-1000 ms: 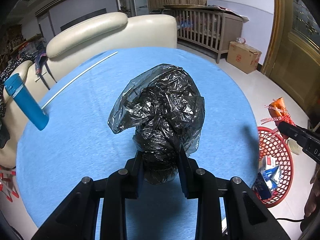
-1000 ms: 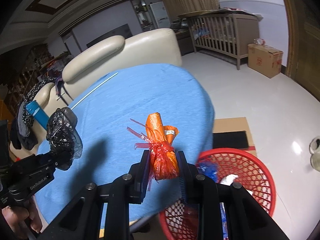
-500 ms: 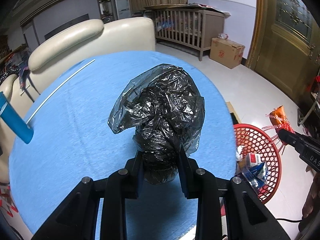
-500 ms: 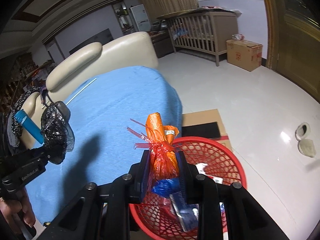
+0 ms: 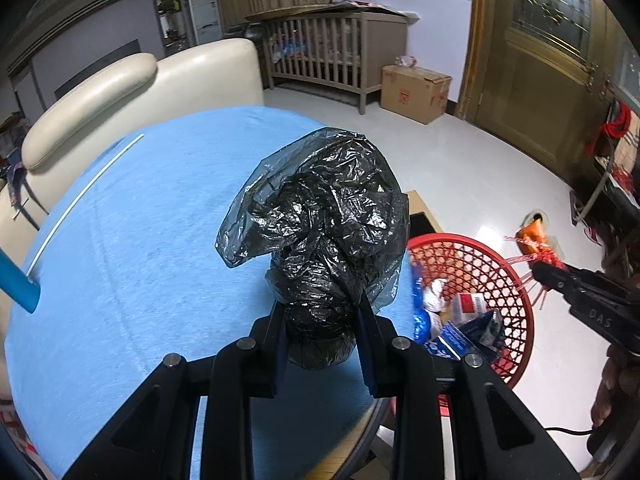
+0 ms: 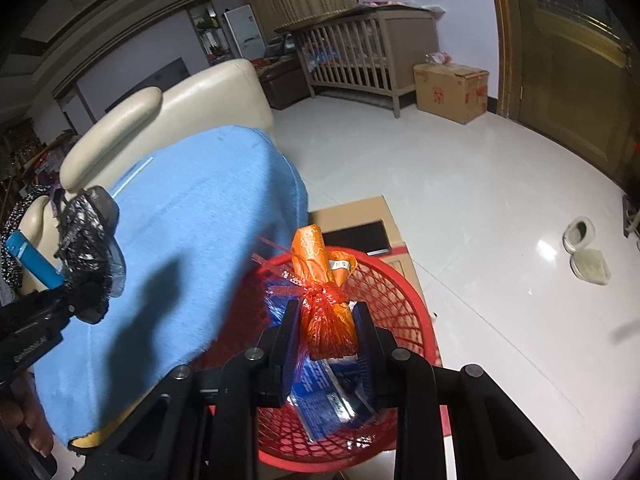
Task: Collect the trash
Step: 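Open the right gripper to drop the orange wrapper into the red basket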
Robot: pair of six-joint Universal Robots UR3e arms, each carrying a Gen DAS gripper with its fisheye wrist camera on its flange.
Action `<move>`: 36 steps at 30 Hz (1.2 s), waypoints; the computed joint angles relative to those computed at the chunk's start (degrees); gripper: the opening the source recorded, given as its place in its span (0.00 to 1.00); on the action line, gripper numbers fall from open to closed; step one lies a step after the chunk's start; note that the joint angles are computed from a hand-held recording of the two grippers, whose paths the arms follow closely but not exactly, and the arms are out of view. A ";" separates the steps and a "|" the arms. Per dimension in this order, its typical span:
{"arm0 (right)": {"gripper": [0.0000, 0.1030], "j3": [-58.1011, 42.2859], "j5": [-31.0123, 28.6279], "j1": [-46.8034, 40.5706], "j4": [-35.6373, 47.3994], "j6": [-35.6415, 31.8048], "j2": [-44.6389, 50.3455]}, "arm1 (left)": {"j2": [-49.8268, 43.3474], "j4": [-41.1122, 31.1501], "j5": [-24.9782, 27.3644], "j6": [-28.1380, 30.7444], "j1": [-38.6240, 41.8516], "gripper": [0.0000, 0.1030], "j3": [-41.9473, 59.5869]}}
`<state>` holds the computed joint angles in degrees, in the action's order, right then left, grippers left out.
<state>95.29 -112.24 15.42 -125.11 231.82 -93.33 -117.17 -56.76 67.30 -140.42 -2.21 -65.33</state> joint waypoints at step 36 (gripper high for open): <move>0.74 16.66 9.54 -7.69 -11.46 2.16 -5.48 | -0.24 -4.75 2.67 4.48 -5.20 0.30 2.25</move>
